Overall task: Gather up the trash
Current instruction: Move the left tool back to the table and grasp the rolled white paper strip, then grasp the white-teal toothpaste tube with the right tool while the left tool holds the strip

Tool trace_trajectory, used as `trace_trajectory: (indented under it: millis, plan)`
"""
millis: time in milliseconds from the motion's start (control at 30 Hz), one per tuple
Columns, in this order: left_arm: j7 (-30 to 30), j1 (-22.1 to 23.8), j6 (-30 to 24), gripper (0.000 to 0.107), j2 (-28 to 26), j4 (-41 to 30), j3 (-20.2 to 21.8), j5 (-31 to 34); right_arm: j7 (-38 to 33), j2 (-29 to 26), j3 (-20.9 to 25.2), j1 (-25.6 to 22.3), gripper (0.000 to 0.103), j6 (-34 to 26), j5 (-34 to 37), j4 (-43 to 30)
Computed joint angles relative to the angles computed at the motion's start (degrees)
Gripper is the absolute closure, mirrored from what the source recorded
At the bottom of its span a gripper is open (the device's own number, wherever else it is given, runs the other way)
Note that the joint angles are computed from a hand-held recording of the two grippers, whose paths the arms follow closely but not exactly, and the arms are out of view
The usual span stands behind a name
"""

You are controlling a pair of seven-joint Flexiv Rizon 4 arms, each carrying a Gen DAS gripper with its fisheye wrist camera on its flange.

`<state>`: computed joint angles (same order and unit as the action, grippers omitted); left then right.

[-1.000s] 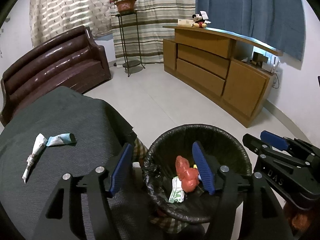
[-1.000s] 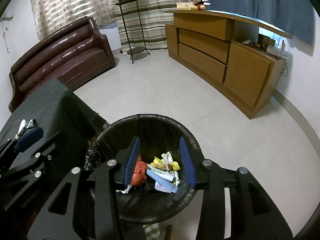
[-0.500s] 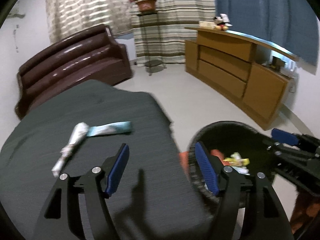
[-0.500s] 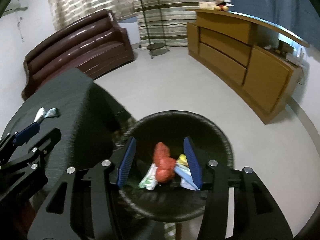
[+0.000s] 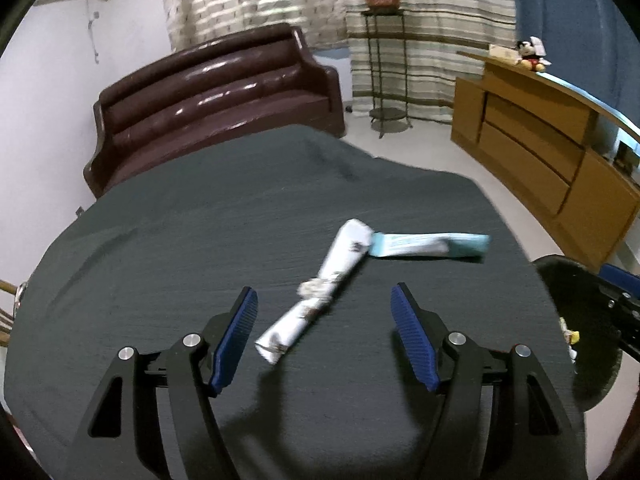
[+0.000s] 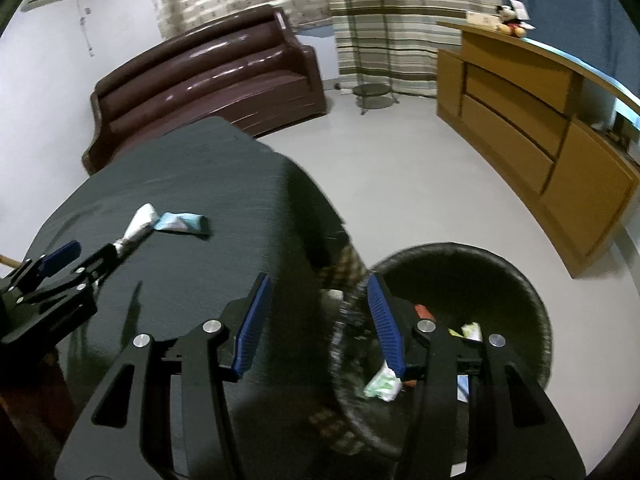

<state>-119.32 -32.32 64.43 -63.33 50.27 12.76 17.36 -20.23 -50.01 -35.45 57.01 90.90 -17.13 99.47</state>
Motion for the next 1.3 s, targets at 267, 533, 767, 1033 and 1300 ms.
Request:
trace_trajectory:
  millis: [267,533,767,1033,1300]
  plan:
    - [7.9,4.1,-3.6,0.039,-1.5,-1.6,-5.8,-5.3,-2.6,-1.4,9.4,-7.7,0.054,-5.1,-5.6,-9.3]
    - [15.0,5.9,-2.1,0.073,-1.7,-0.4,-8.2,-9.5,-5.3,-3.1,18.2,-14.9,0.054,-9.3,-11.0,-17.1]
    - [18.1,5.9,0.8,0.088,-1.2,1.7,-8.0,-10.8,-7.2,-4.9,22.8,-18.1,0.054,-12.2,-13.0,-22.0]
    - [15.8,5.7,3.7,0.089,1.2,6.1,-5.6,-11.8,-10.3,-6.9,26.4,-20.3,0.054,-15.4,-13.0,-26.5]
    - [10.9,5.9,5.0,0.089,3.8,10.0,-2.6,-10.8,-13.7,-8.7,28.9,-21.3,0.054,-19.0,-12.4,-30.7]
